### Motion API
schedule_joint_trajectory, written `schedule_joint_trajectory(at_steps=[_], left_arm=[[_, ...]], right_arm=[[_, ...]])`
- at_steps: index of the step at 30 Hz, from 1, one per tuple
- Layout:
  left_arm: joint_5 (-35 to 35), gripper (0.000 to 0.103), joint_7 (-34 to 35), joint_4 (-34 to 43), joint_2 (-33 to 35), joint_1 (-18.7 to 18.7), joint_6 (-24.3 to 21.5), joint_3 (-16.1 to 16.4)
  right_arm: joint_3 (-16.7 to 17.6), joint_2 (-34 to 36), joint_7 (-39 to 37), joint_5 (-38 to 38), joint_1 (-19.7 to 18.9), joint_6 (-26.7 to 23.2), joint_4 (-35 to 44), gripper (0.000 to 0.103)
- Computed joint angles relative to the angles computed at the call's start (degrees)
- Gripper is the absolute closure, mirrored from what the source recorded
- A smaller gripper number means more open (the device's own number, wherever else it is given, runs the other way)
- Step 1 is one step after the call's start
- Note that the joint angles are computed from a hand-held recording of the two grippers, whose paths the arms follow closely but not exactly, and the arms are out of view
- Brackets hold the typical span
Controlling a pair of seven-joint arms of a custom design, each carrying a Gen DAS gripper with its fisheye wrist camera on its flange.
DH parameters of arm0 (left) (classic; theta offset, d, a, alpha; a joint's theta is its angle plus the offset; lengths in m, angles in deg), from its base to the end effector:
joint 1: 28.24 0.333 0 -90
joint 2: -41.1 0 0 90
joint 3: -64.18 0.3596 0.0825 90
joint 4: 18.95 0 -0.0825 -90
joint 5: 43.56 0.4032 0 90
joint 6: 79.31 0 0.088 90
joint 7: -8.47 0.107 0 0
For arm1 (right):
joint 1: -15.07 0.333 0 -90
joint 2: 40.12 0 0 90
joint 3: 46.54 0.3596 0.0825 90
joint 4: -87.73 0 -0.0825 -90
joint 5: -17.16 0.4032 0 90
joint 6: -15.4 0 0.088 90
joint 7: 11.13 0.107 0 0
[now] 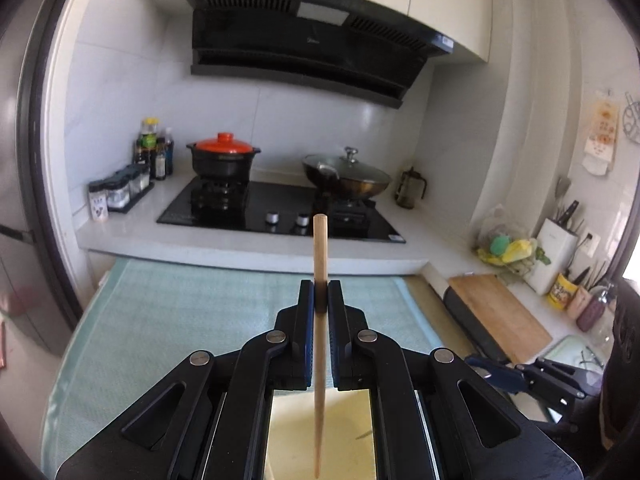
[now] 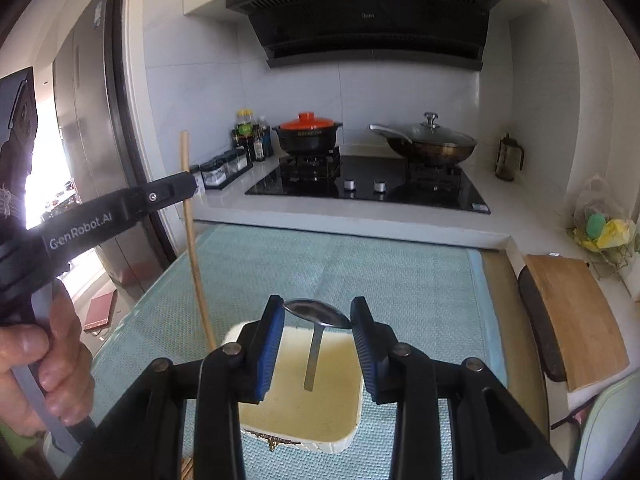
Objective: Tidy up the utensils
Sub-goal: 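Carry the chopstick with the left tool into the cream holder while the right tool drops the spoon in, then withdraw both open tools from the holder back toward the remaining utensils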
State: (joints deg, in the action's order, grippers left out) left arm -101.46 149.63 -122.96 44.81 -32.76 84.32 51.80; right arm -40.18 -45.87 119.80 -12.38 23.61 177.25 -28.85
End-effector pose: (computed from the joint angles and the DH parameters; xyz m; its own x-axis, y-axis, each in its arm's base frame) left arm 0.6313 -0.1391 0.6314 -0.4410 -0.8731 0.2077 -0.4765 0.0317 -0.8786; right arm 0.5617 0.1782 0.6271 0.0051 -0.9972 -0.0746 -0.5919 0.0571 -0.8040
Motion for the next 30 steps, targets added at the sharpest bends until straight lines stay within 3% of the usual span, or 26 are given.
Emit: schedule_joint_trajectory(at_steps=[8, 10, 12, 14, 21, 25, 30], left_arm=[[16.3, 0.095, -14.0, -0.9, 4.7, 0.8, 0.6, -1.2], [17.4, 0.076, -15.0, -1.7, 3.6, 1.9, 0.0, -1.6], [15.0, 0.039, -13.1, -2.8, 1.8, 3.0, 1.7, -2.0], [7.9, 0.029, -6.9, -4.1, -1.2, 3.9, 2.2, -1.8], [-7.2, 0.003, 11.5, -12.9, -16.6, 1.3, -1.2, 8.0], [-9.8, 0.001, 20.7, -21.6, -26.9, -1.4, -5.3, 15.2], [-1.0, 0.001, 15.4, -33.3, -36.8, 0.7, -12.4, 20.5]], right_arm=[[-2.8, 5.1, -4.7, 5.2, 2.0, -2.4, 1.4, 0.068], [-3.2, 4.6, -4.5, 4.5, 2.4, -3.3, 1.7, 0.055], [-3.1, 2.4, -1.5, 0.5, 2.2, -2.5, 0.6, 0.052], [-1.9, -0.8, 2.7, -4.7, 1.1, -2.4, -0.7, 0.052], [6.1, -19.0, 13.1, -14.7, -6.5, -1.5, -11.7, 0.04], [10.2, -31.2, 13.0, -13.7, -8.3, -3.0, -19.7, 0.031], [14.9, -44.5, 12.5, -9.4, -7.2, -6.5, -29.3, 0.031]])
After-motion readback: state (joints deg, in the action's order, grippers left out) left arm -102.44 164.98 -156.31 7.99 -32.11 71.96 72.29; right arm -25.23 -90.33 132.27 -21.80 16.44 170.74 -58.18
